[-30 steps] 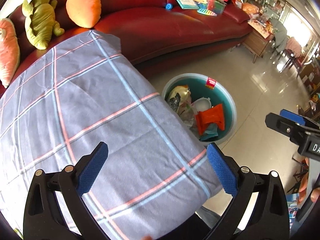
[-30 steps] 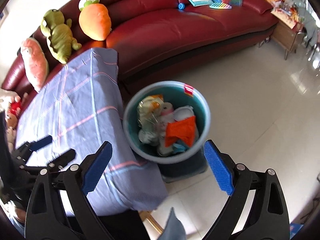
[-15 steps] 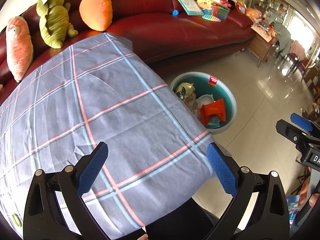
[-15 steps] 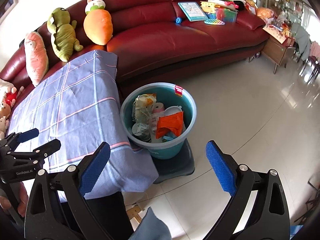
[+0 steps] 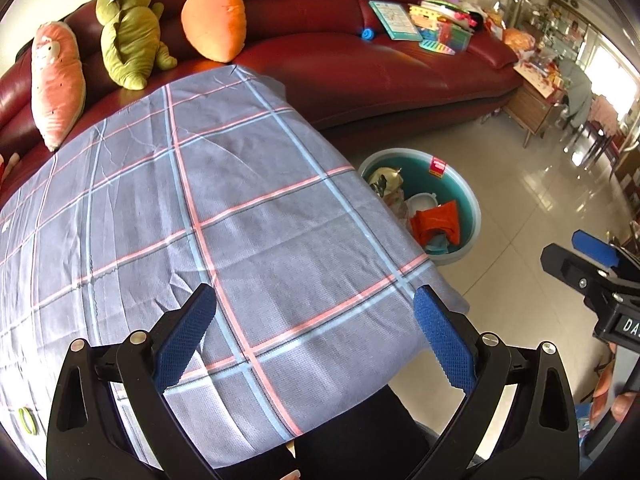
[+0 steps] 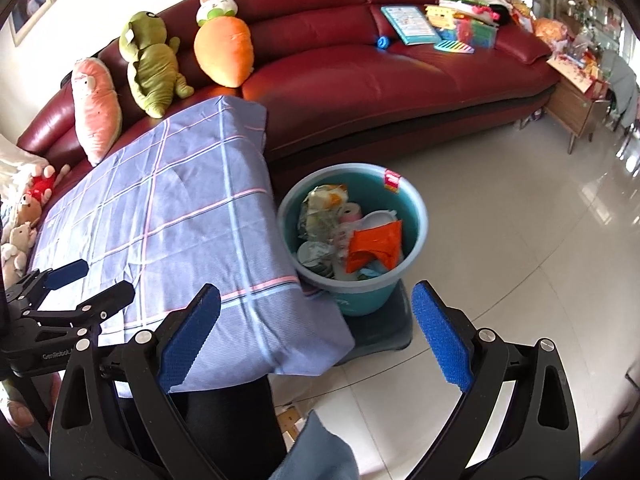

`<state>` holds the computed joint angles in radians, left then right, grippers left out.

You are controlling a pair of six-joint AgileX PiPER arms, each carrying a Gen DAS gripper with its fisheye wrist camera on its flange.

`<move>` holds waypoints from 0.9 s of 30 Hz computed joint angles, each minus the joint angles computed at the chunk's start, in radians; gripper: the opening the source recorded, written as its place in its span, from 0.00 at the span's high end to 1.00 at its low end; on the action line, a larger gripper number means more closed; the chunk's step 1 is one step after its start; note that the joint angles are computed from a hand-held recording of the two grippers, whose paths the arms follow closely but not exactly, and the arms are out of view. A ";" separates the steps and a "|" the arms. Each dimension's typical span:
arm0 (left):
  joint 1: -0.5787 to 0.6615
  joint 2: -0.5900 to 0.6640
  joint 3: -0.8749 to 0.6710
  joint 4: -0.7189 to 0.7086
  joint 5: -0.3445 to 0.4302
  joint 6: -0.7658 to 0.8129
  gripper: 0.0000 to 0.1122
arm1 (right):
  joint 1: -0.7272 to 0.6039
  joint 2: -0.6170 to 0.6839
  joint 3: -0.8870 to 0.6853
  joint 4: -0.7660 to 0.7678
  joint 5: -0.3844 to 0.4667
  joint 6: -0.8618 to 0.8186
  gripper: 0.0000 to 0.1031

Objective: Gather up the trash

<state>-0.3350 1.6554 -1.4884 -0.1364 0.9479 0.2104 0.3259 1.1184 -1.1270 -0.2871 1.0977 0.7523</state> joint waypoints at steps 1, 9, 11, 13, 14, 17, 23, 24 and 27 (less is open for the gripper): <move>-0.001 0.005 -0.002 0.004 -0.001 -0.004 0.12 | -0.001 0.002 0.003 0.001 -0.004 0.001 0.10; -0.027 0.048 -0.016 0.034 -0.013 -0.032 0.12 | -0.085 -0.007 0.056 0.071 -0.077 -0.046 0.10; -0.031 0.057 -0.016 0.031 -0.029 -0.030 0.12 | -0.096 -0.003 0.060 0.077 -0.090 -0.055 0.10; -0.034 0.063 -0.012 0.029 -0.046 -0.028 0.12 | -0.104 0.005 0.065 0.072 -0.104 -0.059 0.10; -0.037 0.066 -0.009 0.027 -0.056 -0.024 0.12 | -0.107 0.010 0.066 0.070 -0.109 -0.060 0.10; -0.056 0.076 -0.002 0.056 -0.086 -0.047 0.12 | -0.132 0.028 0.070 0.084 -0.130 -0.081 0.10; -0.071 0.127 -0.038 0.087 -0.088 -0.083 0.12 | -0.158 0.062 0.070 0.094 -0.152 -0.104 0.10; -0.072 0.135 -0.044 0.088 -0.087 -0.087 0.12 | -0.161 0.070 0.066 0.093 -0.153 -0.109 0.10; -0.070 0.159 -0.060 0.088 -0.089 -0.090 0.12 | -0.168 0.087 0.061 0.092 -0.154 -0.117 0.10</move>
